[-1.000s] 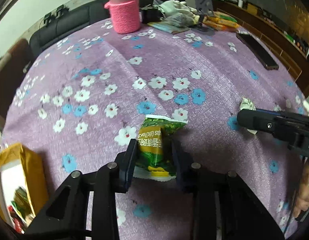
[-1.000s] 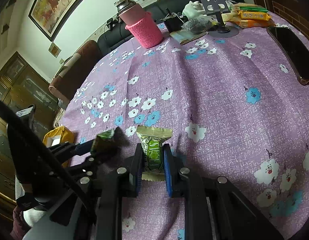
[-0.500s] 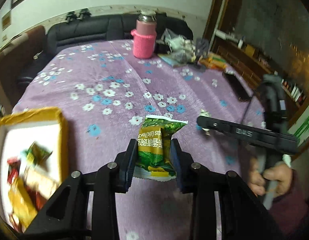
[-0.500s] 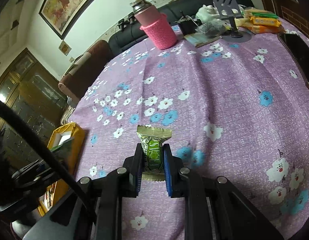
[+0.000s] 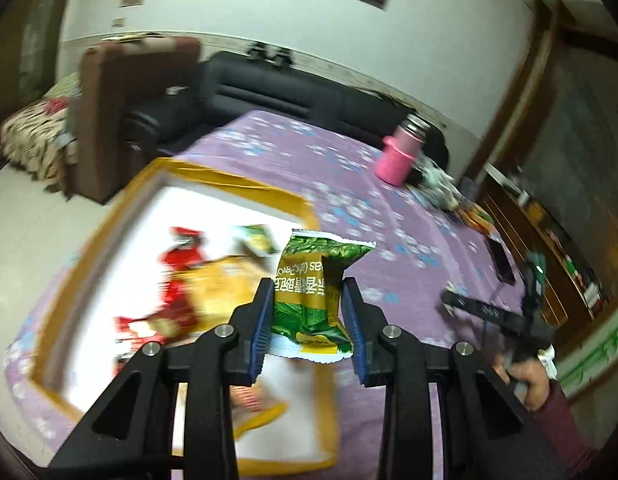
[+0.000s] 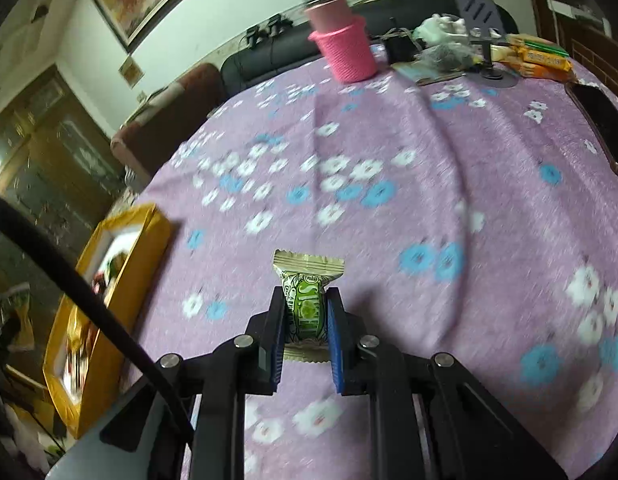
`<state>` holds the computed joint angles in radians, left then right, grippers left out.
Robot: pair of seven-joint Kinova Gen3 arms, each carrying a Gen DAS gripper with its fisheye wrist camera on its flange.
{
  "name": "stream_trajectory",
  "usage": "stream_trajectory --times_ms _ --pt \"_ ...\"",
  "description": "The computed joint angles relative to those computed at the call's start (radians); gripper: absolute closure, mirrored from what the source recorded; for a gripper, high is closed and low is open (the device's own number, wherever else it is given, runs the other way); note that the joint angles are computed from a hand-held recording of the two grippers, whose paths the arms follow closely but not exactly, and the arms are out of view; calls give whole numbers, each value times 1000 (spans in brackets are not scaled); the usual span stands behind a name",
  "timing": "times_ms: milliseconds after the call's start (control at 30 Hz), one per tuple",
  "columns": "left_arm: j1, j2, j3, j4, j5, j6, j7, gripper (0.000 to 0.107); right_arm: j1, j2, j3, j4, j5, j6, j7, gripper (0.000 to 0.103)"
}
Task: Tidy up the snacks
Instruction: 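Carry both green snacks over the tray and open both tools to drop them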
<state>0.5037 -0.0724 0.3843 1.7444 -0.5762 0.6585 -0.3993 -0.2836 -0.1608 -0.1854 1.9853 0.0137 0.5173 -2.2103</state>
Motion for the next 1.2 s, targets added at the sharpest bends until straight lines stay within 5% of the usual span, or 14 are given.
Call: stream_trajectory --times_ms 200,533,867,1200 --pt "-77 -105 -23 122 55 -55 10 72 -54 18 -112 -70 96 48 -118 86" --pt "-196 -132 32 197 137 -72 -46 72 -279 178 -137 -293 138 117 -58 86" --pt "-189 -88 109 186 -38 45 113 70 -493 334 -72 -428 297 221 -115 86" --pt "-102 -63 134 146 -194 195 239 35 -557 328 -31 -401 415 194 -241 73"
